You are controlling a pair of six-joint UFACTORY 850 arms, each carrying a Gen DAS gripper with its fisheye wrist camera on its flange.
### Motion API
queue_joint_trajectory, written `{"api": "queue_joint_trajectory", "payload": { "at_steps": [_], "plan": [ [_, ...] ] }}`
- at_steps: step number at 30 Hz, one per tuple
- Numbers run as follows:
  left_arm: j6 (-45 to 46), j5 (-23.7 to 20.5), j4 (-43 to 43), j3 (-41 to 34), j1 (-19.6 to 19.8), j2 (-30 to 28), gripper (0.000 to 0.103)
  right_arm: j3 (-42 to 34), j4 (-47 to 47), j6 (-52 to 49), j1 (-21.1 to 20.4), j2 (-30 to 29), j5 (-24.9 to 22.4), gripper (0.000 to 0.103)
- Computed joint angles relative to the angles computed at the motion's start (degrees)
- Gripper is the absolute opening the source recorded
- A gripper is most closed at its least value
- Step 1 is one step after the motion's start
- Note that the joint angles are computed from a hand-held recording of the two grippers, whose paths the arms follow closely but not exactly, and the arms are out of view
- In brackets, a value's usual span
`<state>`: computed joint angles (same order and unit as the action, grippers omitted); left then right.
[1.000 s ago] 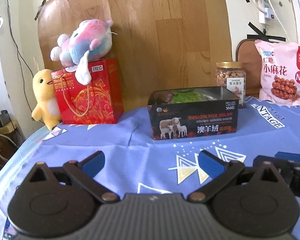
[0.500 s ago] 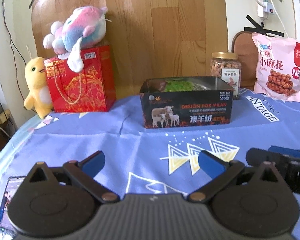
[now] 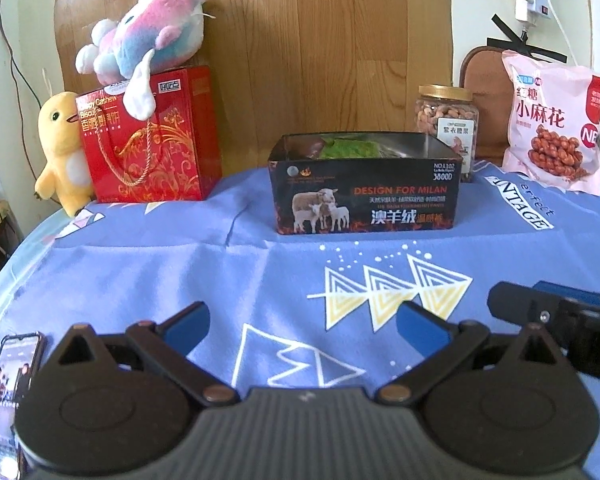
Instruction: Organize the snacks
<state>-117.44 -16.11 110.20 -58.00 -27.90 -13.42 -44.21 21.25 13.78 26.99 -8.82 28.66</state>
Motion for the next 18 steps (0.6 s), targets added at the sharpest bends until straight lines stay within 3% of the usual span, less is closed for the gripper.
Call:
{"api": "queue_joint_trajectory", "payload": {
  "at_steps": [18],
  "plan": [
    [2.04, 2.05, -1.96, -0.39, 0.5, -0.58, 0.103, -0.12, 0.06, -0.14, -0.03, -0.15, -0.29, 0.053]
  ]
}}
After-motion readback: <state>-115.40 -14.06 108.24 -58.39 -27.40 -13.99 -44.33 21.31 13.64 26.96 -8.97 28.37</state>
